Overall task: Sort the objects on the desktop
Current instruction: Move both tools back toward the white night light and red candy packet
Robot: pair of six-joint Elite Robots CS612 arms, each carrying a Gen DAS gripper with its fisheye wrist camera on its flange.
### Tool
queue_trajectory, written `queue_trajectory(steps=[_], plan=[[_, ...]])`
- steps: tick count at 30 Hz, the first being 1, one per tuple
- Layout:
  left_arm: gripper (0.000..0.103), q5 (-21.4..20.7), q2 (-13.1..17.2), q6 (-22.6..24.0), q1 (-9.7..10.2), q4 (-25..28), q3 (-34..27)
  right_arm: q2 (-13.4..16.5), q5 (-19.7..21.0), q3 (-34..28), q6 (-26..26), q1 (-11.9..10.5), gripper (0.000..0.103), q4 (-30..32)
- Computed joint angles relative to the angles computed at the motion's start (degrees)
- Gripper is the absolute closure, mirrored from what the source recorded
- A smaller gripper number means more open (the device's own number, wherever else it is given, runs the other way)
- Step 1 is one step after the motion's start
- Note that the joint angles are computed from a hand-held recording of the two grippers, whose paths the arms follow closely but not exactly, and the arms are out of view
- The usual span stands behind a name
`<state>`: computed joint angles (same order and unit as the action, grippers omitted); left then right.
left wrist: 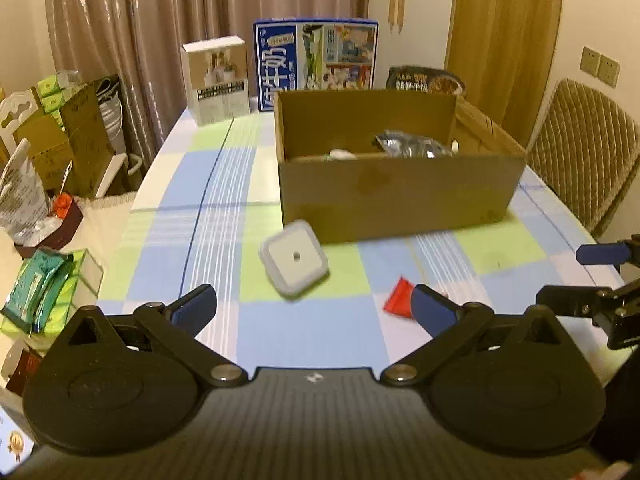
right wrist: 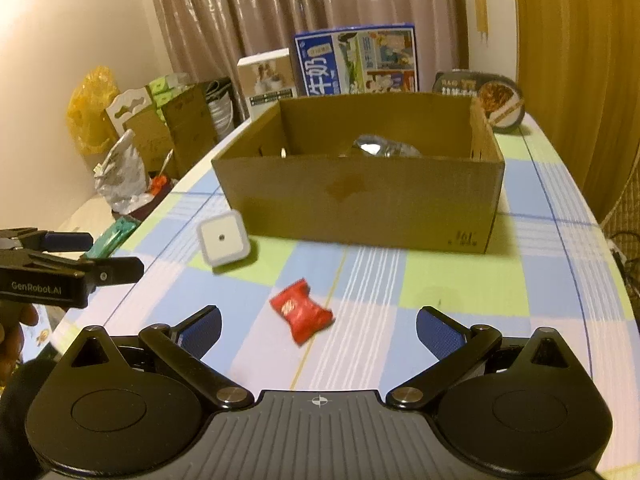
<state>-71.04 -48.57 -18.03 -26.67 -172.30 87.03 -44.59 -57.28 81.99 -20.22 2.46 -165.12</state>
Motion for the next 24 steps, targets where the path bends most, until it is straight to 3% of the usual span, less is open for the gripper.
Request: queue_trajectory(steps=[17, 24], plan=[[0.001, -1.21, -1.33, -2.82, -0.81, 1.12, 3.97, -1.21, -1.30, 3.28, -0.62, -0.08, 0.002, 1.29], [0.001, -1.79, -1.04, -3.54, -0.25, 2.25, 3.69, -0.61, -1.87, 2.81, -5.21, 0.61, 0.002, 1.06]])
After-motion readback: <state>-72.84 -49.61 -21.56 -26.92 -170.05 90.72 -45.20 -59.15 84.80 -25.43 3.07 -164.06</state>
